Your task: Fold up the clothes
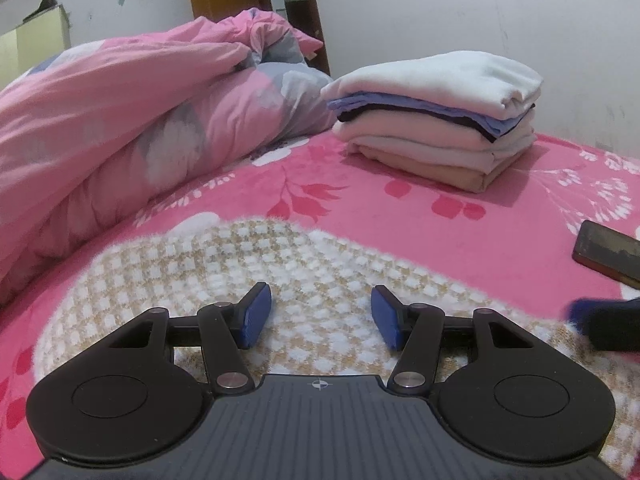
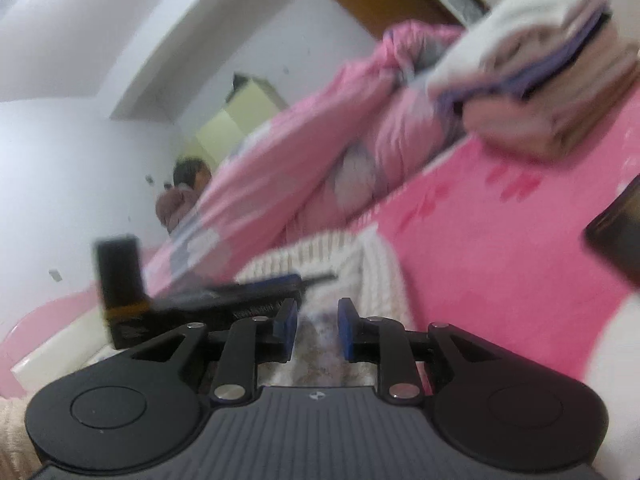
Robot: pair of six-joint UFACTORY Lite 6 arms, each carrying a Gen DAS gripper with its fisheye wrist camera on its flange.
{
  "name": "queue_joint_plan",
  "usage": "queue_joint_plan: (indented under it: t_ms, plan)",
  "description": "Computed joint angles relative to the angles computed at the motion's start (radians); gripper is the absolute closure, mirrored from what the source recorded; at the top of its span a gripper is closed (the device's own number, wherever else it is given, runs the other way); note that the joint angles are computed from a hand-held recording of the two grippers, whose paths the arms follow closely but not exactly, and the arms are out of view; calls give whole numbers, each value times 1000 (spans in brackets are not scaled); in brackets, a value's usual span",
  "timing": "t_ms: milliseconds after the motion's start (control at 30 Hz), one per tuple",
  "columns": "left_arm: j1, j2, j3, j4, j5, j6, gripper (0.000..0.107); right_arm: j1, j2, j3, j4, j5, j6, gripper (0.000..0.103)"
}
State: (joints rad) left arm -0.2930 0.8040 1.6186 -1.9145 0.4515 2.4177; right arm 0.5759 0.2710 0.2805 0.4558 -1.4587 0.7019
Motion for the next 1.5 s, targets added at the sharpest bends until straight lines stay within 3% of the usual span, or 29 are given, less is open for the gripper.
queue_joint_plan:
  t_ms: [33, 100, 233, 367, 633, 867, 967, 1133, 1300, 1467, 1500]
  plan:
    - [3, 4, 8, 18, 3, -21, 51, 46, -28, -35, 57, -4, 1, 76]
    - [10, 11, 20, 51, 12, -58, 51, 154, -78, -89, 188, 16, -3, 61]
    - [23, 23, 41, 108, 31, -123, 51, 360, -120, -143, 418, 112, 43, 58]
    - [35, 43, 79, 177, 45, -197, 51, 345, -95, -133, 381, 133, 94, 58]
    - [70, 89, 166, 322, 92, -362, 51, 237, -73, -17, 251, 173, -65, 50]
    - [79, 111, 208, 384, 110, -423, 51, 179, -7, 52, 163, 164, -21, 76]
    - [82, 116, 219, 397, 112, -436, 51, 130, 52, 47, 68, 86, 113, 84]
    - [75, 114, 219, 401, 91, -439, 51, 83, 123, 77, -27, 23, 233, 86]
    - [33, 38, 97, 254, 18, -234, 50, 72, 181, -9, -47, -67, 381, 92]
    - [41, -83, -38, 204, 16, -149, 50, 117, 61, -38, 8, 58, 289, 90]
    - [51, -117, -82, 192, 33, -120, 50, 104, 55, -55, -17, 44, 314, 88]
